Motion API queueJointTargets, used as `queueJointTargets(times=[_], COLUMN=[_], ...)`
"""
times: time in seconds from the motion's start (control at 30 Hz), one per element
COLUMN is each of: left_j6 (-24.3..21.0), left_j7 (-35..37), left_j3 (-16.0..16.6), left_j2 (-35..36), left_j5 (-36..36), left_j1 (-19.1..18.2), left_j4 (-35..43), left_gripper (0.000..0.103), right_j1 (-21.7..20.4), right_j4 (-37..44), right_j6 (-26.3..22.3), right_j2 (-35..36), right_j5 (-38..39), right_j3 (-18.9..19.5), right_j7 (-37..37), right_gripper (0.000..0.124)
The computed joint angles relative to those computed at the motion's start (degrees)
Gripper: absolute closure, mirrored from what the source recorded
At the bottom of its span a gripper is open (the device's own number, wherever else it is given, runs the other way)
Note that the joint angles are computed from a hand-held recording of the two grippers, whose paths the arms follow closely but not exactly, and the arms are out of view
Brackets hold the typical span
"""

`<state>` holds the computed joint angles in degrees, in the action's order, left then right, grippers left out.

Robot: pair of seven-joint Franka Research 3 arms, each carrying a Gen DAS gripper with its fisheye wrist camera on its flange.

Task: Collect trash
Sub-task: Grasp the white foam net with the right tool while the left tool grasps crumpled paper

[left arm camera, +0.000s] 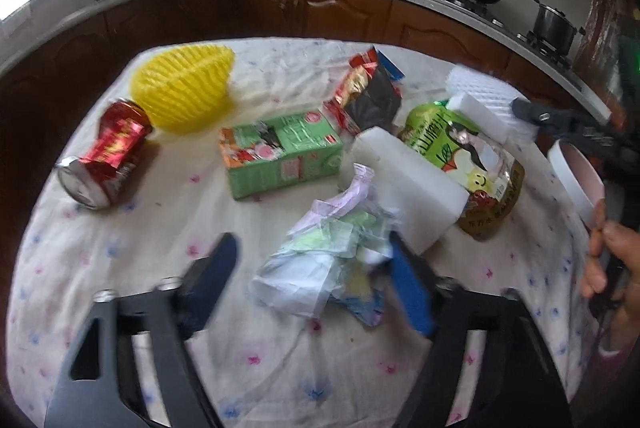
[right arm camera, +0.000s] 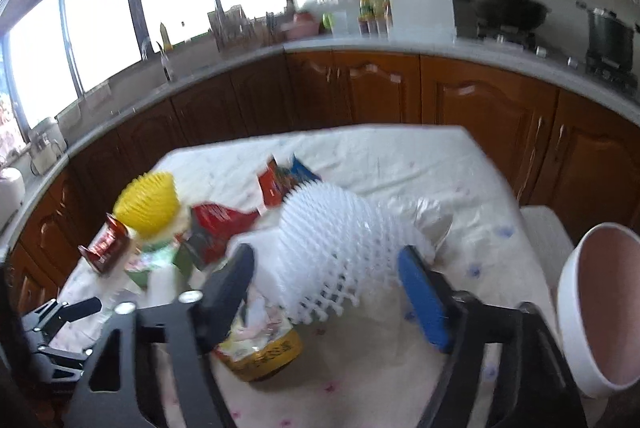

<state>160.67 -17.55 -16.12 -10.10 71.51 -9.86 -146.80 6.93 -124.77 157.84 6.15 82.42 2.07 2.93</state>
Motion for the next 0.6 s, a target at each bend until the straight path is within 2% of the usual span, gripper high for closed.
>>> queueJointTargets(times=[0.03, 0.07, 0.1, 0.13, 0.23, 0.47, 0.6], left_j6=[2.33, 2.57, 2.49, 2.76, 3.12, 2.8, 5.11], left_j7=[-1.37, -1.56, -1.68, -2.02, -2.19, -4.6, -7.32], left_j3=[0.44, 0.44, 0.35, 0.29, 0.16, -1.08, -1.14], left_j2=[0.29, 0.41, 0.34, 0.27, -0.55, -4.68, -5.6], left_j5=[1.78, 1.95, 2.2, 2.78, 3.2, 5.49, 8.18], left_j1=[0.53, 0.57, 0.54, 0.56, 0.34, 0.36, 1.08], left_j4=[-0.03, 0.04, 0.08, 0.1, -0.21, -1.41, -0.69], left_gripper=[0.05, 0.053, 0.054, 0.061, 0.069, 0.071, 0.071], right_j1=[-0.02, -0.29, -0.55, -0.75, -1.58, -2.4, -2.66], right_j4=[0.66, 1.12, 1.03, 0.86, -0.48, -3.38, -5.98], right_j6=[-0.62, -1.58, -1.78, -1.4, -2.45, -5.66, -7.39], right_j2=[1.21, 2.08, 2.25, 2.3, 0.9, -3.2, -6.28], right_j5=[-2.16, -3.82, -3.99, -3.53, -0.87, 2.77, 4.66], right_j3=[-0.19, -0.33, -0.19, -0.03, 0.06, -1.78, -3.03], right_j7=[2.32, 4.19, 4.56, 4.28, 1.47, -0.54, -1.98], right_gripper=[0.08, 0.102, 0.112, 0.115, 0.115, 0.116, 0.116])
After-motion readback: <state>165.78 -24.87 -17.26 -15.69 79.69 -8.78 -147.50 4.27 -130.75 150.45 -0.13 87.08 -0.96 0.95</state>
